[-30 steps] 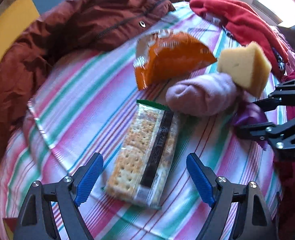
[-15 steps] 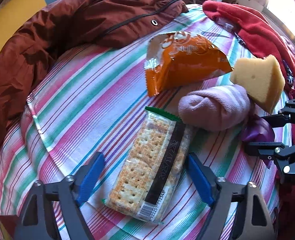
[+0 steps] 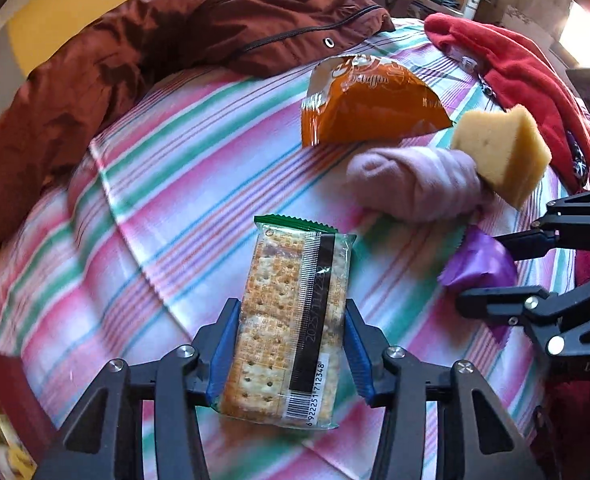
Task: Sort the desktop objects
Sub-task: 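Carry the cracker packet to the gold tray with the left tool while the right tool carries the purple packet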
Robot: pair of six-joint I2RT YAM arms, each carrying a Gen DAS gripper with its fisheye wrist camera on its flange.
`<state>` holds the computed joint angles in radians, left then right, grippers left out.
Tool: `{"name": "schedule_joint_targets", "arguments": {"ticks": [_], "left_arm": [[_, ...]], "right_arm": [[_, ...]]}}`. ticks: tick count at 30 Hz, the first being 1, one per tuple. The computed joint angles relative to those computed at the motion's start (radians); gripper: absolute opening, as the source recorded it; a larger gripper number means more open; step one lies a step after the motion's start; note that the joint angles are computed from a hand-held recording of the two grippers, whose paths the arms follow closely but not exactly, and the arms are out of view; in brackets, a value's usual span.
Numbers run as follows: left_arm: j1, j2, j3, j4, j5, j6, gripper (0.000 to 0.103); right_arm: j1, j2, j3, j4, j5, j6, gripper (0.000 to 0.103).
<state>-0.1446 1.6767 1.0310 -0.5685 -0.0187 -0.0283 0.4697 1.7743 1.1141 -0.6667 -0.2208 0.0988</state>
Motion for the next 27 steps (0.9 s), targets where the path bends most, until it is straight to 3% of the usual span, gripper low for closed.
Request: {"name": "schedule_joint_targets", "arguments": {"ticks": [1,4,7,9,12,14,16,19,24,27], "left_arm": [[-0.007,-0.019,-0.017,0.0,-0.007,-0.015,0.049],[-0.026,-0.106,-0.107,0.024,-0.007,-0.074,0.049],[-0.04,-0.197,-0.17,0.023,0.014,-0.146,0.049],[-0.063,-0.256,-0.211,0.039,-0.003,-0.202,0.049],[-0.085,-0.351,-0.254,0.039,-0.028,-0.248,0.049],[-0.094,-0.418,-0.268,0.02,-0.04,-0.275,0.049],[-0.081,-0.44,-0.278,0.036,-0.038,-0.286,0.049],[-0.05,-0.536,-0.303,0.018,-0.041,-0.311,0.049],[-0.005,-0.702,-0.348,-0.057,-0.076,-0.328,0.049],[0.07,-0.792,-0.376,-0.094,-0.043,-0.312,0.049]], "right_arm": [[-0.02,0.014,0.01,-0.006,-0.01,-0.037,0.044],[0.062,-0.028,-0.011,0.01,-0.01,0.014,0.044],[0.004,-0.026,-0.016,0.032,-0.022,-0.03,0.043],[-0.01,0.02,0.075,0.017,-0.03,-0.044,0.043],[-0.073,-0.086,0.008,-0.034,-0.063,-0.125,0.043],[0.013,-0.019,0.068,0.052,-0.034,-0.047,0.043],[0.038,0.025,0.123,0.046,-0.036,-0.04,0.043],[0.04,-0.024,0.089,0.073,-0.043,-0.04,0.043],[0.03,-0.046,0.078,0.063,-0.049,-0.061,0.043],[0.047,-0.033,0.085,0.071,-0.024,-0.058,0.043]]}}
